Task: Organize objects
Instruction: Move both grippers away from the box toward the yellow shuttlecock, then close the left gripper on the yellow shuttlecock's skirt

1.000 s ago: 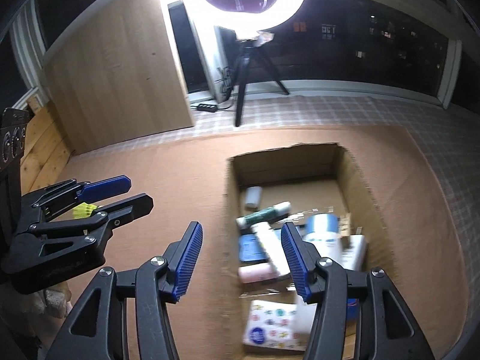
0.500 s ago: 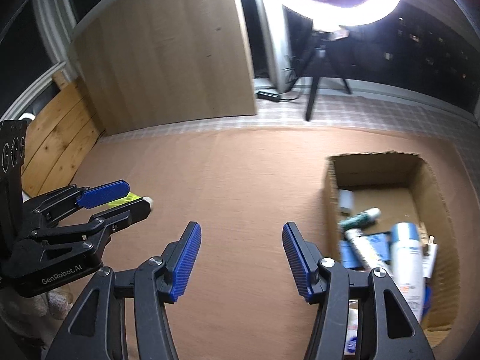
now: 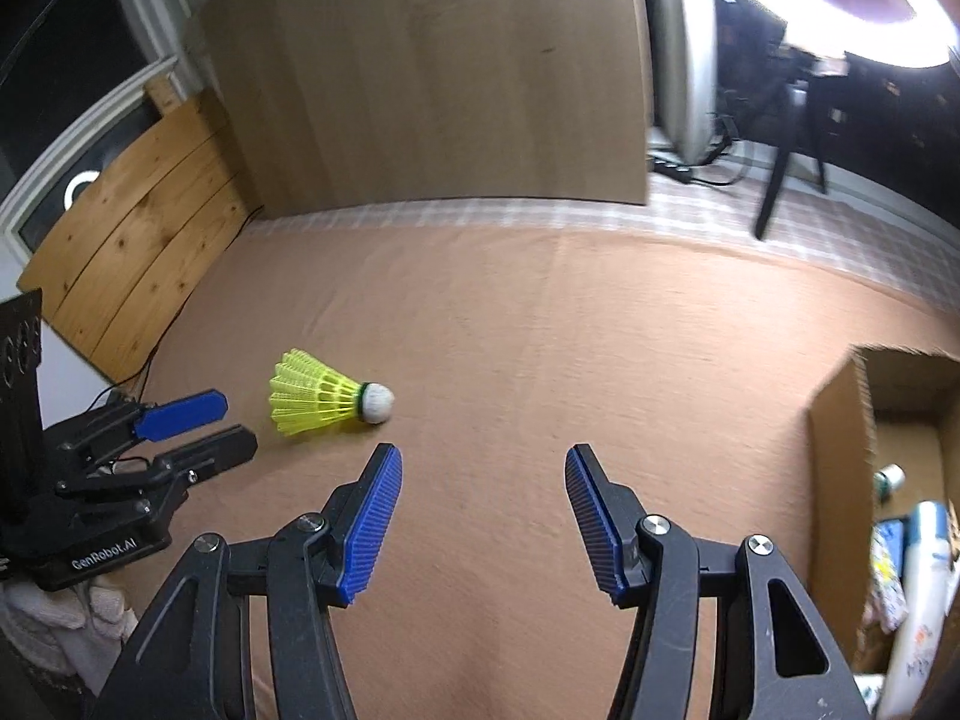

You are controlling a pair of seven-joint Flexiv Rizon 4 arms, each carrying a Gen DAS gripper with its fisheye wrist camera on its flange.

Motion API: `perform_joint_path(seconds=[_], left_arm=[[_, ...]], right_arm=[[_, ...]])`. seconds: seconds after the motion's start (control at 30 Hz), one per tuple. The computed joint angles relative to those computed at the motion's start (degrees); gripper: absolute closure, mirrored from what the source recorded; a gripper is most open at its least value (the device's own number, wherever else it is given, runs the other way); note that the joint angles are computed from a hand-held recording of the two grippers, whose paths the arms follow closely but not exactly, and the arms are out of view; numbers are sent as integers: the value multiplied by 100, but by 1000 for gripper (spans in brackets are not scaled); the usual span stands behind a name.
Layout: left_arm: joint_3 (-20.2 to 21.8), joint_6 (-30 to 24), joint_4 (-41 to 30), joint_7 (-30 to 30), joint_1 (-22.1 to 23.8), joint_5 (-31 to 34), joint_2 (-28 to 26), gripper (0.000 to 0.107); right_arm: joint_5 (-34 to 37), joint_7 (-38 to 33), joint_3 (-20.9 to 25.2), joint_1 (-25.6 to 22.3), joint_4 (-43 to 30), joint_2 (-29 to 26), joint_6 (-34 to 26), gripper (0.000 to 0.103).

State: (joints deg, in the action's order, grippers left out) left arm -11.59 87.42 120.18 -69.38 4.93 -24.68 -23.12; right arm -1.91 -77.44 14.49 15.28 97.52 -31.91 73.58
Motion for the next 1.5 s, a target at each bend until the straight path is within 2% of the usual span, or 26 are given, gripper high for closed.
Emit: perform_joint_path(seconds=[0.1,0.3,0.4,0.57,0.8,0.9,1.2,1.33,1.37,1.5], left_arm=[[-79,13,101,67,132,-63,-16,59],[-662,164,341,327,699,-418,-109,59],[-1235,399,419,463,1191,-571,-234,60],[-1328,311,209,498,1333,-359,-443,64],[-1093,86,-222,569,1095,-88,-726,77],[-988,-13,-381,659,991,-48,-830,77],[-1077,-207,-649,1077,1024,-181,-1112,78],[-1338,-146,-694,1263,1211,-320,-1278,81],[-1400,-130,-686,1291,1266,-348,-1303,86],[-1800,28,-571,1440,1595,-394,-1359,93]], right_arm=[[-83,-139,51,55,-290,-219,-165,50],[83,-487,288,43,-885,-631,-535,50],[192,-582,332,99,-1149,-810,-718,50],[431,-677,395,180,-1482,-1048,-889,50],[645,-903,460,209,-1746,-1249,-1031,50],[781,-1012,526,155,-1899,-1352,-1132,50],[1320,-1396,746,-31,-2489,-1726,-1519,51],[1624,-1652,877,-108,-2670,-1809,-1678,64],[1705,-1701,903,-128,-2716,-1824,-1735,65],[1862,-1734,810,-83,-2700,-1766,-1786,65]])
